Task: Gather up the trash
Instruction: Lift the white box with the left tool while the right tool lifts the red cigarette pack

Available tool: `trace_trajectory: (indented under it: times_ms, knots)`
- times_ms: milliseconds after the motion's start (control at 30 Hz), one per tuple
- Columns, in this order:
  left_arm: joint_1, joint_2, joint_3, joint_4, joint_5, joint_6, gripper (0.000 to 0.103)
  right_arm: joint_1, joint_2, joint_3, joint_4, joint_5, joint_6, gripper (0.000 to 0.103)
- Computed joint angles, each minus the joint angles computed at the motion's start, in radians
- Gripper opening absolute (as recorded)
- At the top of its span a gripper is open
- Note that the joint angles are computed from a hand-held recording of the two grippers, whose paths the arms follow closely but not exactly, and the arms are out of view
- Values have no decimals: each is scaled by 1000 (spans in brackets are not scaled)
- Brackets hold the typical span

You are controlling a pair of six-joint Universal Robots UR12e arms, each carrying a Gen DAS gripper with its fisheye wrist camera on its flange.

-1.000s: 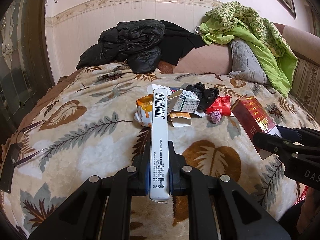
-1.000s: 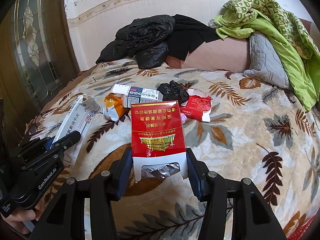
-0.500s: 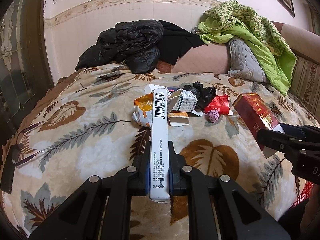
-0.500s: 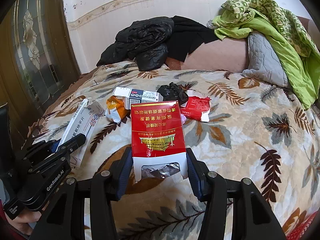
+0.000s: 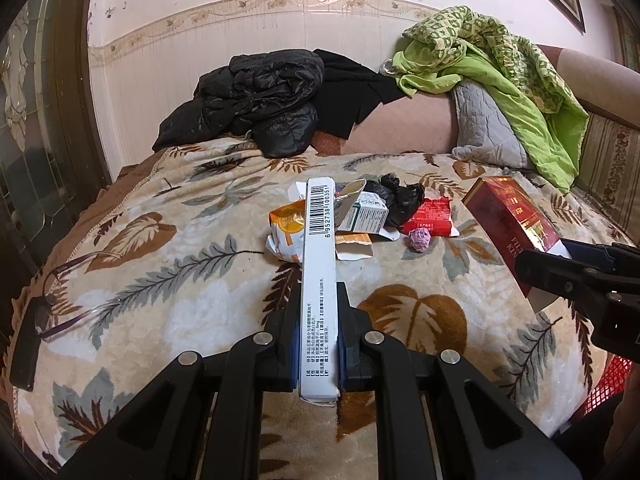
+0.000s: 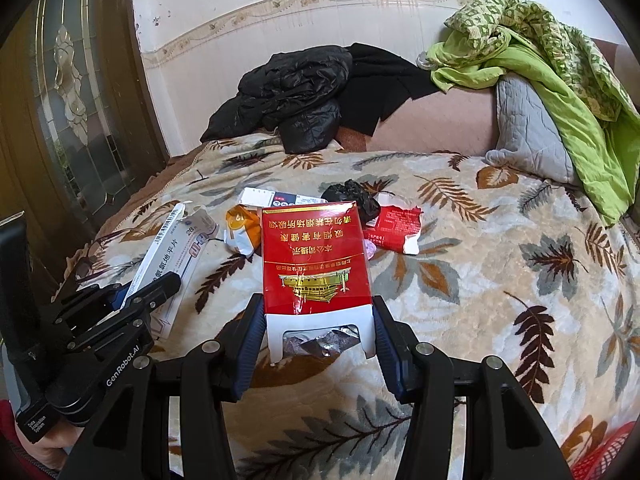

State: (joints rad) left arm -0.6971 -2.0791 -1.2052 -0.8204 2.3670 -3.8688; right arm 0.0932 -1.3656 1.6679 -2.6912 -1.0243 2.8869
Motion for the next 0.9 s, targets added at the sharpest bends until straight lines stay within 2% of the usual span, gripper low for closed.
trace_trajectory:
  times_ms: [900]
  knots:
    - [-31,5,30,8,75,25,13,-10,-53,30,-56,18,2,55]
